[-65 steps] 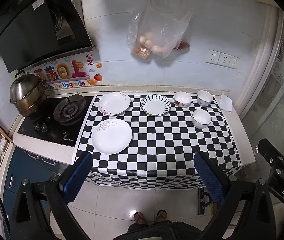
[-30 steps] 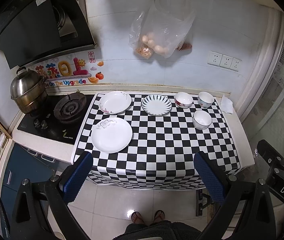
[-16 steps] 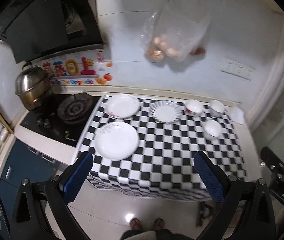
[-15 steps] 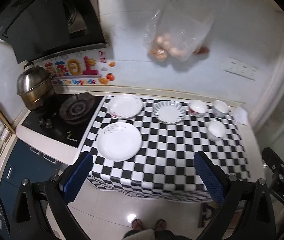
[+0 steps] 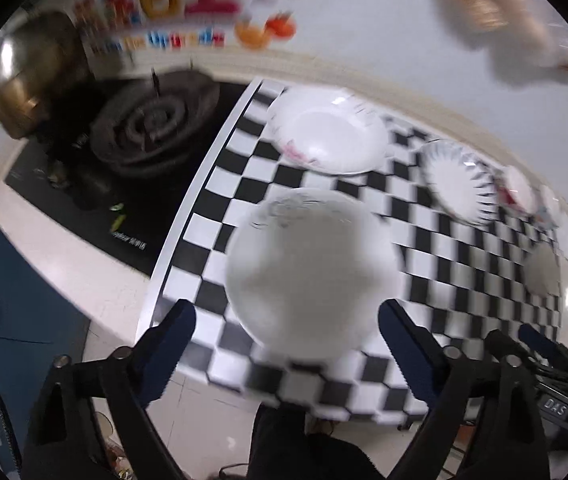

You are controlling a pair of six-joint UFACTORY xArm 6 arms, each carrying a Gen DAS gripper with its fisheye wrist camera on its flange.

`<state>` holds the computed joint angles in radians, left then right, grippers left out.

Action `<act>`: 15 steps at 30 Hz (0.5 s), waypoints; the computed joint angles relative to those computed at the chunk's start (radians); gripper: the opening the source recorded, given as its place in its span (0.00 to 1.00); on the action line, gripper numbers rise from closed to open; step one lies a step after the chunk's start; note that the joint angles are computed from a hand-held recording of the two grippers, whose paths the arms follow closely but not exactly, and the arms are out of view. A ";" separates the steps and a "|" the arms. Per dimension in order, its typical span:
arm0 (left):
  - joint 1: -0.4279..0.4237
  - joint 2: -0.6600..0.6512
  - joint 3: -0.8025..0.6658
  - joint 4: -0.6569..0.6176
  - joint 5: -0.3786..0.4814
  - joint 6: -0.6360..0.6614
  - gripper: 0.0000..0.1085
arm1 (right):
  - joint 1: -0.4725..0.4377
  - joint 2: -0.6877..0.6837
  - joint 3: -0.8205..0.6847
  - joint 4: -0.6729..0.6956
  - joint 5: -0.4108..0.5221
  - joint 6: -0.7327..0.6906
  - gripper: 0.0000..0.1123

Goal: Organize plates and bowls
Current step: 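Grasp the rim of the grey-flower white plate with both tools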

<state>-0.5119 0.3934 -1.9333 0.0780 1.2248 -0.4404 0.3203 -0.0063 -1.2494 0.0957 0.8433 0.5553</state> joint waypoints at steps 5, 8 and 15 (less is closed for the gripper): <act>0.101 0.249 -0.215 -0.121 0.096 0.143 0.55 | -0.020 0.335 -0.251 0.189 0.031 -0.069 0.81; 0.139 0.376 -0.345 -0.189 0.181 0.209 0.46 | -0.030 0.478 -0.386 0.232 0.068 -0.076 0.72; 0.168 0.483 -0.460 -0.316 0.246 0.304 0.26 | -0.025 0.602 -0.528 0.363 0.137 -0.125 0.38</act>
<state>-0.3442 0.8763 -2.3934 -0.2382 1.4713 -0.1367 0.2954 0.5962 -1.7775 0.4588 0.9800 0.4303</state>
